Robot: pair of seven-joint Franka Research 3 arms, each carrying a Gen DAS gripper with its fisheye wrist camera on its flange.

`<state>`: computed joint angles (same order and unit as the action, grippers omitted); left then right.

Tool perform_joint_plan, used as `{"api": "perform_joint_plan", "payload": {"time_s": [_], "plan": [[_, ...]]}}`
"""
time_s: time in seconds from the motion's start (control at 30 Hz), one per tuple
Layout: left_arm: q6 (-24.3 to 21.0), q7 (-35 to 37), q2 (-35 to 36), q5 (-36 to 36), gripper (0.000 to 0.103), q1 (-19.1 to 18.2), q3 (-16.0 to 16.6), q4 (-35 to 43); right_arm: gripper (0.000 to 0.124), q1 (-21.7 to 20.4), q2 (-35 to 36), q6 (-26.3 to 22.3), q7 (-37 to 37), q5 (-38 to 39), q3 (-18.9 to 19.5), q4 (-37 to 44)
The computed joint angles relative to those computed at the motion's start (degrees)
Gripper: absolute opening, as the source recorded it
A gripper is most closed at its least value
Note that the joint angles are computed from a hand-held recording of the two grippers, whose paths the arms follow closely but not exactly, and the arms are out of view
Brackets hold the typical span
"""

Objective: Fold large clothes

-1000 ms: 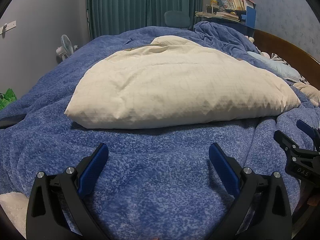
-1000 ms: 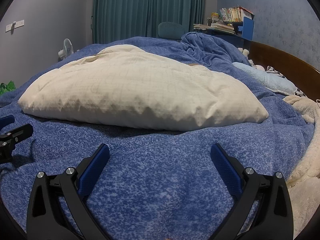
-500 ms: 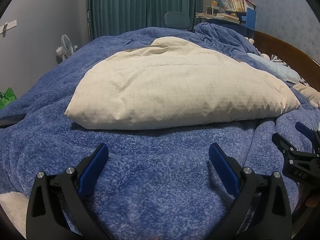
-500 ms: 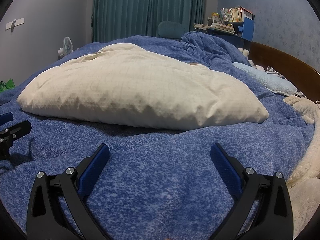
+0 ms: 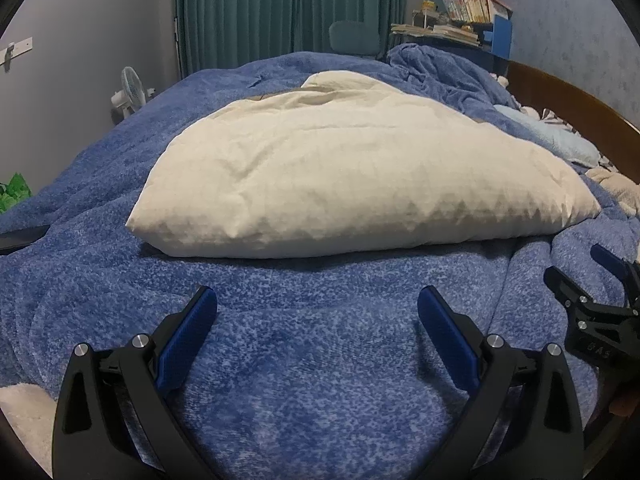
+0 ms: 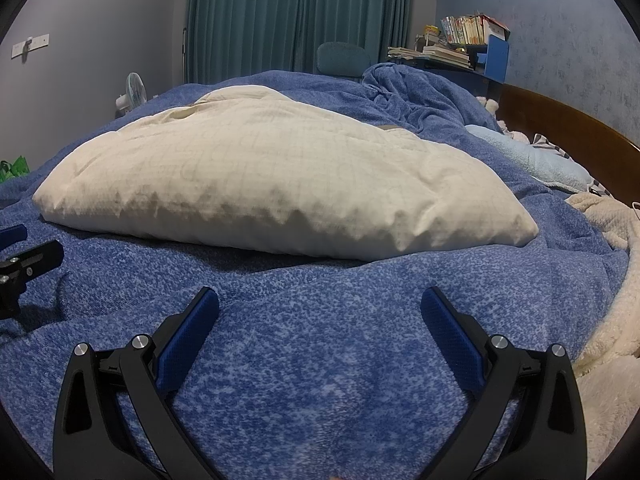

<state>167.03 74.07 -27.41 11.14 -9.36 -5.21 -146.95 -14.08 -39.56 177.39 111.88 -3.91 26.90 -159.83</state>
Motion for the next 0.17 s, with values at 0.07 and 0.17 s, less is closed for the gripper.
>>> {"api": "perform_joint_plan", "payload": {"time_s": [0.07, 0.17], "plan": [[-1.0, -0.2, 0.3, 0.1, 0.096, 0.2, -0.3, 0.4, 0.098, 0.1, 0.0, 0.0, -0.1, 0.0, -0.2, 0.0], [-2.3, -0.5, 0.5, 0.3, 0.097, 0.4, -0.8, 1.1, 0.097, 1.0, -0.7, -0.5, -0.4, 0.2, -1.3, 0.0]]}}
